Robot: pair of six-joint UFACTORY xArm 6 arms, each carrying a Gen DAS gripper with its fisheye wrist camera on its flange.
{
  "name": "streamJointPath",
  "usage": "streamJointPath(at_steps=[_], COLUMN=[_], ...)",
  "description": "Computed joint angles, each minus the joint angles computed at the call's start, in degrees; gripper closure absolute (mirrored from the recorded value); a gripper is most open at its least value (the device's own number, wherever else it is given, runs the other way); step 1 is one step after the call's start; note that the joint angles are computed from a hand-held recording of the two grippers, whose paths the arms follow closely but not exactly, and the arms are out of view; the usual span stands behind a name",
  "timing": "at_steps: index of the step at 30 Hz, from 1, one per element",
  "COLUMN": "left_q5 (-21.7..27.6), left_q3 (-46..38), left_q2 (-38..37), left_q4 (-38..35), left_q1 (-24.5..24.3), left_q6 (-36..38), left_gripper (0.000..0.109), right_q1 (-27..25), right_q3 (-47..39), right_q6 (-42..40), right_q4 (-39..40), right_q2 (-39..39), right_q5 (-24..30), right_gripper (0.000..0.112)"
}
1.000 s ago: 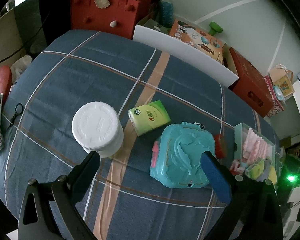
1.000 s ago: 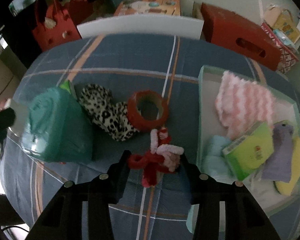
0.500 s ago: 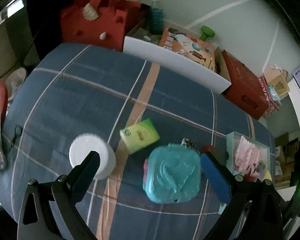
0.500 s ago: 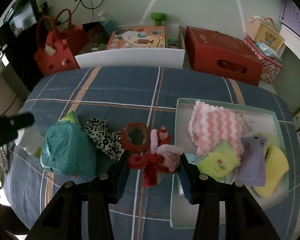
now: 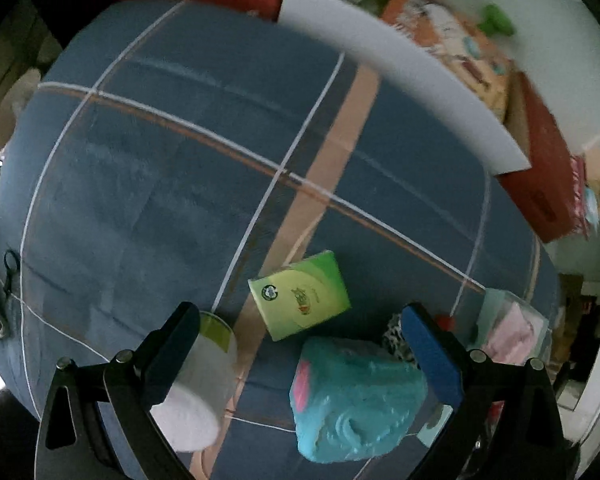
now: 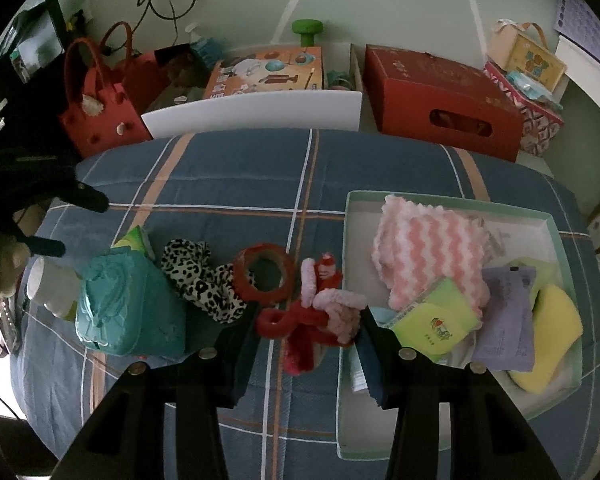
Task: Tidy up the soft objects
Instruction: 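Grasp a second green tissue pack with the left gripper while the right holds the red toy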
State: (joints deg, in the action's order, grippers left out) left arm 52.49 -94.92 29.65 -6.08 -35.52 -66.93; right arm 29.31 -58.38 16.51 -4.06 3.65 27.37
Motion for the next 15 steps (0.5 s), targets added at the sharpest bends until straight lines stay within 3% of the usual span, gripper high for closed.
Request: streamJointPath(at_steps=[9, 15], left_q5=[12.5, 17.9], left_q3=[-16.7, -25.2], left_q2=[11.9, 18.2], left_q4=[-0.4, -1.6], left_q1=[1.2, 2.2], left_q6=[-0.9, 0.2], left_gripper=[0.008, 0.009], right_q1=[-1.5, -2.0], right_q3=[1.0, 1.2], right_q6=[-0.7, -1.0], right_q4=[2.2, 3.2], right_q2=[-0.9, -1.2], right_q5=[-0.8, -1.0], right_gripper=[0.064, 0.064])
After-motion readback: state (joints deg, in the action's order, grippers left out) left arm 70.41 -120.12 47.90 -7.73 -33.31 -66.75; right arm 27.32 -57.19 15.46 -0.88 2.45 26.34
